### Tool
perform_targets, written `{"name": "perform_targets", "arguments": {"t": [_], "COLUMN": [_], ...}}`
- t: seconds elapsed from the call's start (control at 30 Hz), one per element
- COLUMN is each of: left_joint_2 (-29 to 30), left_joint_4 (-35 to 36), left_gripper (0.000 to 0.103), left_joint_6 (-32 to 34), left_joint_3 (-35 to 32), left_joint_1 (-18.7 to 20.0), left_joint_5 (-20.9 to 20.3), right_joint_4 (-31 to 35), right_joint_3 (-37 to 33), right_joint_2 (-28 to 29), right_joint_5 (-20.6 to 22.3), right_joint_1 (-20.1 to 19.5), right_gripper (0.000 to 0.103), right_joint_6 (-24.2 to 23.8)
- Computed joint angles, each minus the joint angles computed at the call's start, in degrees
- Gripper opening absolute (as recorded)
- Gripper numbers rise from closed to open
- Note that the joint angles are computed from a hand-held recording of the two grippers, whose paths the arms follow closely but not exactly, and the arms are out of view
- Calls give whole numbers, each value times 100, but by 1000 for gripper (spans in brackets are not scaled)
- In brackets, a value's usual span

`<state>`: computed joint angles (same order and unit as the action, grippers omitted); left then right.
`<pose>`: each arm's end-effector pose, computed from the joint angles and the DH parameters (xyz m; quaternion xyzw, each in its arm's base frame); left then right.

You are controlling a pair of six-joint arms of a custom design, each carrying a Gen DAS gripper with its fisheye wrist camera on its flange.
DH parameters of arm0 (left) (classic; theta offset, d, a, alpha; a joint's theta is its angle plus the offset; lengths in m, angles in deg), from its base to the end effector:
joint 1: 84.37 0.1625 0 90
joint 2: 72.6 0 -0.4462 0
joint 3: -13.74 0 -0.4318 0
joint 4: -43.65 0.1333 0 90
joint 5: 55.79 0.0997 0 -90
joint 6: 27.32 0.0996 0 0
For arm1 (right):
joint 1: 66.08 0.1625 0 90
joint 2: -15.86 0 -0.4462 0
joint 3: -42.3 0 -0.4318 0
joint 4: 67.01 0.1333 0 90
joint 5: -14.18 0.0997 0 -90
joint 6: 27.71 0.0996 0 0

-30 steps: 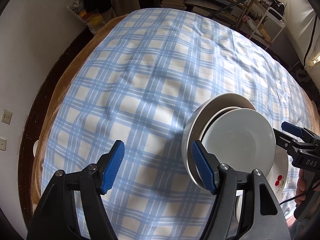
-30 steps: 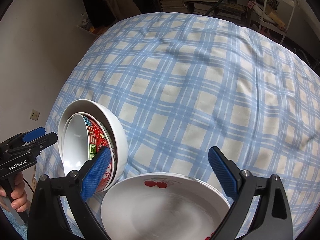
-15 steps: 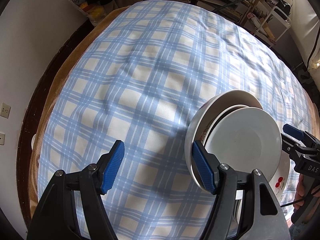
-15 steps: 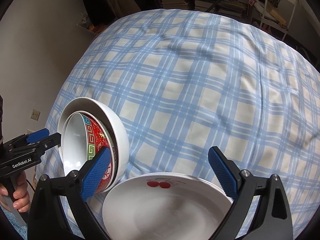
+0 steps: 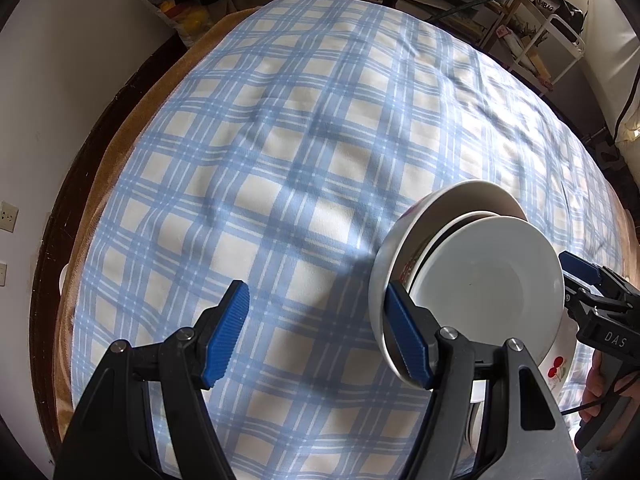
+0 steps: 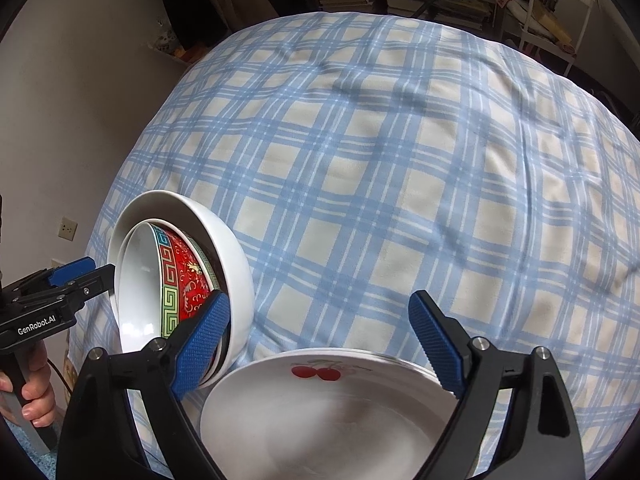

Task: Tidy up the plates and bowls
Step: 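Move both grippers to the rim of the stacked plates and bowls, then grasp the stack rim with both grippers and lift it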

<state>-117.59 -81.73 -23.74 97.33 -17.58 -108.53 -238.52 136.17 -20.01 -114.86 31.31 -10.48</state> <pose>-0.1169 -0.7639 0.1238 0.2282 0.9194 -0.0282 0.3192 0.1616 -0.6977 0.0266 -0.1470 -0.9135 0.2573 0.2787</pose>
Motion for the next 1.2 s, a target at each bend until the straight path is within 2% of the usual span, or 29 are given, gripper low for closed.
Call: {"name": "perform_targets", "arguments": {"t": [0.17,0.23,0.3,0.37,0.47,0.53,0.57,0.63,0.73,0.9,1.2], "left_joint_2": [20,18,16,21,23,28,30,41,67,71,63], "left_joint_4": [-3,7,34,43,95,104,74,67,56,46,-106], "left_gripper": [66,61,56,51,32,22,21,11,6,5,3], "left_joint_6": [18,38,51,82,133,158,181,186,172,71,149], "left_joint_3": [2,-4,-20,-22,-33,-22,1,13,12,-10,99], "left_joint_1": [-21,-18,-9,-11,4,-6,-17,-21,-19,28,4], "left_joint_5": [59,-4,-107,-147,-344,-408,-404,-456,-498,-615,-508], "right_joint_4": [-2,-17,-101,-152,-159,-159,-174,-161,-159,-204,-146], "right_joint_3": [-107,-114,-70,-58,-83,-96,-96,-97,-145,-169,-157], "right_joint_2": [89,98,77,78,97,112,118,122,162,185,173], "right_joint_5": [5,33,230,420,627,724,728,751,800,847,912], "right_joint_1": [48,46,16,1,-14,-27,-29,-40,-46,-41,-64], "right_gripper": [77,74,63,46,29,24,23,22,16,12,10], "right_joint_6": [-147,-149,-178,-200,-226,-203,-199,-163,-149,-136,16]}}
